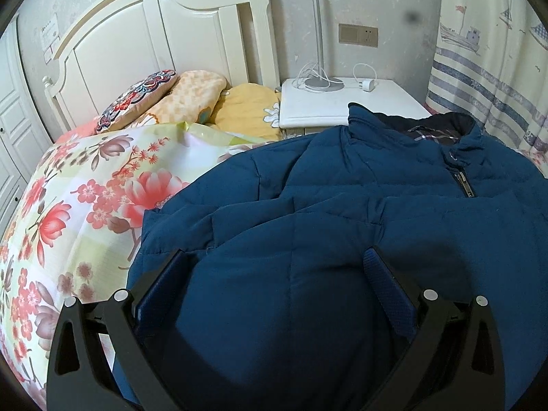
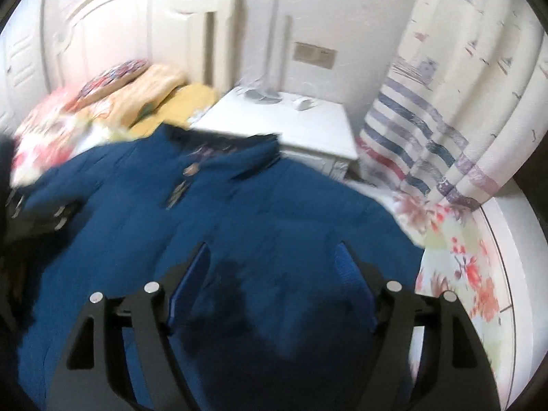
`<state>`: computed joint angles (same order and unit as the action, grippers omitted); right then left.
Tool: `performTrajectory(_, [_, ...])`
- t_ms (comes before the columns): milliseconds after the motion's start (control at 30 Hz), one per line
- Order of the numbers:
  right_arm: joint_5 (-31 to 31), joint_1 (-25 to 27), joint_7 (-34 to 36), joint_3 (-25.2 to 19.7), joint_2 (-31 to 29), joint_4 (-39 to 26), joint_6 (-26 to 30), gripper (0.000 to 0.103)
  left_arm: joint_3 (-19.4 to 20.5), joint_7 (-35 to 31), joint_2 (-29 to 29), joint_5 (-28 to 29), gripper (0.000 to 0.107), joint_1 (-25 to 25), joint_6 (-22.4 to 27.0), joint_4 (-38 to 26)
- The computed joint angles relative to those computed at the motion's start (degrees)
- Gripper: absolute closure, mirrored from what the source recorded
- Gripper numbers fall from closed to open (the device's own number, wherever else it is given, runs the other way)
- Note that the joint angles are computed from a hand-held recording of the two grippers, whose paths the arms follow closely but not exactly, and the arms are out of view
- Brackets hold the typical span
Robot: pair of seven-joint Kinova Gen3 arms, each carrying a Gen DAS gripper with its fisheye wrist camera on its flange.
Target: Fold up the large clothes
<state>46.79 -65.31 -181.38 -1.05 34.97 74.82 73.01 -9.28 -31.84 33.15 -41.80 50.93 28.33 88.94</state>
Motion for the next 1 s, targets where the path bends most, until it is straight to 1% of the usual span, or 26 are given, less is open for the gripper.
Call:
performTrajectory(67, [-2.5, 5.0, -0.79, -2.34, -0.28, 2.9, -4.2, 0.027, 0.04, 0.18, -0.07, 0.03, 0.009, 0.08, -0.05, 0.11])
performTrajectory(100, [-2.79, 6.53, -2.56, -3.23, 0.07, 4.41, -6.53, 0.025, 0.14, 0.14, -0.1, 0.09, 0.009, -0.04, -0.17, 0.15])
performTrajectory(133, [-2.15, 7.0, -4.46, -3.47, -0.52, 6.32, -8.86, 0.024, 0.18, 0.14, -0.09, 0.14, 0.009, -0.06, -0.18, 0.15])
performTrajectory(167, [-1.58, 6.4, -5.42, -2.64, -1.17, 7.9, -10.77, 0.024, 0.27, 0.04, -0.1, 0.23, 0.009, -0.18, -0.26, 0.15])
performTrajectory(200, [-1.93, 6.47, -5.46, -2.4, -1.76, 8.55, -11.73, 0.024, 0.44, -0.15, -0.11, 0.41, 0.009, -0.35, -0.31, 0.14])
performTrajectory(233, [-3.05, 7.59, -4.56, -3.23, -2.23, 8.28, -11.85, 0.024, 0.43, -0.2, -0.14, 0.49, 0.009, -0.38, -0.38, 0.17])
performTrajectory(300, [-5.21, 7.82, -2.12, -2.07, -3.26, 7.7, -11.93, 0.024, 0.39, -0.31, -0.06, 0.6, 0.009, -0.35, -0.3, 0.08])
performTrajectory(367, [-3.64, 5.9, -2.13, 0.71, -4.04, 6.85, -9.47, 0.024, 0.23, -0.29, -0.13, 0.57, 0.009, -0.24, -0.41, 0.24])
performTrajectory(433, [-1.95, 6.47, -2.08, 1.24, -4.29, 5.92, -8.19, 0.023, 0.29, -0.42, -0.14, 0.69, 0.009, -0.39, -0.55, 0.24])
performTrajectory(467, [-1.47, 7.82, -1.49, 1.47, -4.36, 5.51, -8.49, 0.022, 0.27, -0.43, -0.13, 0.75, 0.009, -0.35, -0.5, 0.21])
performTrajectory(500, [-1.82, 9.54, -0.39, 1.28, -4.14, 4.98, -9.3, 0.018, 0.26, -0.45, -0.12, 0.78, 0.009, -0.3, -0.46, 0.2])
performTrajectory(533, [-2.78, 11.16, 0.93, 1.28, -4.03, 4.75, -10.35, 0.018, 0.17, -0.43, -0.13, 0.75, 0.009, -0.26, -0.49, 0.22])
performTrajectory(600, [-6.58, 14.99, 4.0, 1.13, -2.48, 3.38, -11.73, 0.018, 0.18, -0.49, -0.12, 0.81, 0.009, -0.29, -0.51, 0.21])
performTrajectory(633, [-8.91, 17.46, 5.68, 0.2, -1.48, 2.67, -12.21, 0.018, 0.18, -0.51, -0.12, 0.85, 0.009, -0.28, -0.5, 0.2])
performTrajectory(667, [-10.32, 18.87, 6.48, -0.28, -0.77, 2.5, -12.68, 0.018, 0.16, -0.5, -0.13, 0.86, 0.009, -0.25, -0.5, 0.22])
performTrajectory(700, [-11.0, 19.21, 6.34, 0.2, 0.08, 3.03, -13.79, 0.016, 0.11, -0.5, -0.11, 0.82, 0.009, -0.22, -0.51, 0.2])
performTrajectory(733, [-10.75, 18.49, 5.27, 1.17, 0.2, 3.83, -14.73, 0.013, 0.15, -0.55, -0.06, 0.86, 0.009, -0.22, -0.44, 0.12])
performTrajectory(767, [-9.93, 16.86, 3.78, 2.83, 0.29, 4.61, -15.36, 0.013, 0.15, -0.6, -0.08, 0.87, 0.009, -0.23, -0.4, 0.12])
performTrajectory(833, [-9.0, 15.4, 2.73, 3.98, 0.54, 5.32, -15.62, 0.013, 0.3, -0.8, -0.17, 1.01, 0.009, -0.44, -0.58, 0.28])
performTrajectory(900, [-8.52, 15.79, 1.06, 4.0, -0.37, 7.45, -18.21, 0.012, 0.3, -0.91, -0.14, 1.09, 0.009, -0.44, -0.51, 0.22])
performTrajectory(1000, [-8.85, 16.12, 1.27, 3.72, -0.67, 7.76, -18.72, 0.01, 0.07, -0.74, -0.29, 1.03, 0.009, -0.31, -0.81, 0.55])
